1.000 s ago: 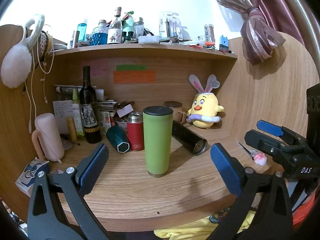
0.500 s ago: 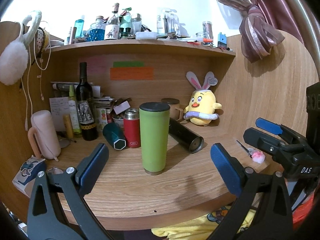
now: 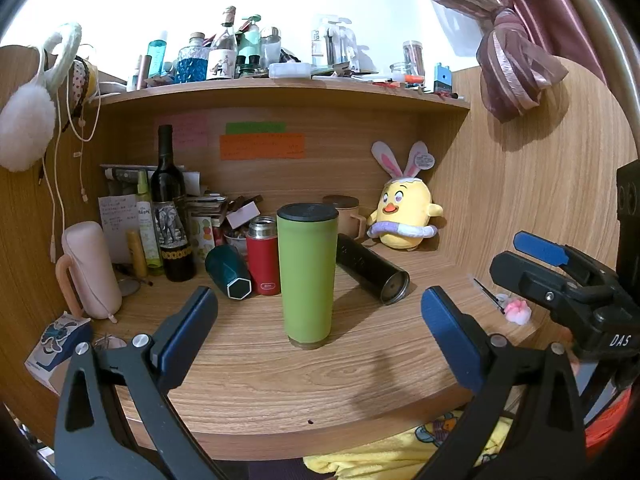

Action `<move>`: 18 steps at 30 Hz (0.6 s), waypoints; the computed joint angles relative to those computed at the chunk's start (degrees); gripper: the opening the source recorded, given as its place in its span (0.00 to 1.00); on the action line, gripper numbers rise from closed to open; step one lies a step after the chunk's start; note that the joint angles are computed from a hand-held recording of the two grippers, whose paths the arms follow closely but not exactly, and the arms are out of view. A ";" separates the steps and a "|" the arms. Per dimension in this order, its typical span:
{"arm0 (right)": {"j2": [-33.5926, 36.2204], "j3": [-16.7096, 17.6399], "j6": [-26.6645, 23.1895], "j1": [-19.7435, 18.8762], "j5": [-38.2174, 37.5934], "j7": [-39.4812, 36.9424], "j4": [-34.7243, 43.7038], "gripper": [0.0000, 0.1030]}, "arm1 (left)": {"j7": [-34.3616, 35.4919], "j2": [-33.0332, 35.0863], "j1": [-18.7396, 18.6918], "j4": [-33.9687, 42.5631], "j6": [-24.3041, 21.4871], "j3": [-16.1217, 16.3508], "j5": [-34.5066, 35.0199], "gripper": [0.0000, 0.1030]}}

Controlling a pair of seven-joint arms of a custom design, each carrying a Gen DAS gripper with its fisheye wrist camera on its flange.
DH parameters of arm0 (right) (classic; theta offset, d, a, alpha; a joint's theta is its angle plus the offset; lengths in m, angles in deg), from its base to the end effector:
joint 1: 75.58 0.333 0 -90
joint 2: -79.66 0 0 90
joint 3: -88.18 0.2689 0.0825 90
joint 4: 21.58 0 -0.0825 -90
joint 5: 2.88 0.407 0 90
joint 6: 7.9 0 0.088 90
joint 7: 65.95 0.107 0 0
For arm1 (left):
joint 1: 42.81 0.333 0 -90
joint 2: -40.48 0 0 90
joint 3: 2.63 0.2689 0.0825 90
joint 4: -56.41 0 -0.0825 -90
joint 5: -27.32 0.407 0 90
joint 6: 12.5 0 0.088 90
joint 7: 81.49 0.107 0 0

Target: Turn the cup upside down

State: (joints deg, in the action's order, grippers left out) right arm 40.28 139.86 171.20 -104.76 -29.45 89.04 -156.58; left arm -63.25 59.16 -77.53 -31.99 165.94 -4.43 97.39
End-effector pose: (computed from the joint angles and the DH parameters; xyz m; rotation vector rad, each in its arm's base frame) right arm 0.4300 0.2904 0.5475 -1.3622 1.4081 -0.9254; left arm 0.5093 -0.4729 0.5171 -1.0371 1.9193 -1.4280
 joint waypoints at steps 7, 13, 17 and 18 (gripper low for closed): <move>-0.48 -0.19 0.21 0.13 0.33 -0.15 -0.34 1.00 | 2.96 -0.06 0.25 -0.75 0.72 -0.18 -3.21 1.00; -0.77 -0.11 0.11 0.07 0.66 -0.26 -0.30 1.00 | 4.34 -0.01 -0.46 -0.85 1.07 0.57 -4.37 1.00; -0.75 -0.06 0.12 0.02 0.73 -0.33 -0.27 1.00 | 5.21 0.00 -0.63 -0.94 1.51 0.77 -4.97 1.00; -0.83 0.02 0.11 -0.01 0.78 -0.25 -0.30 1.00 | 5.97 0.04 -0.49 -1.01 1.70 0.60 -5.63 1.00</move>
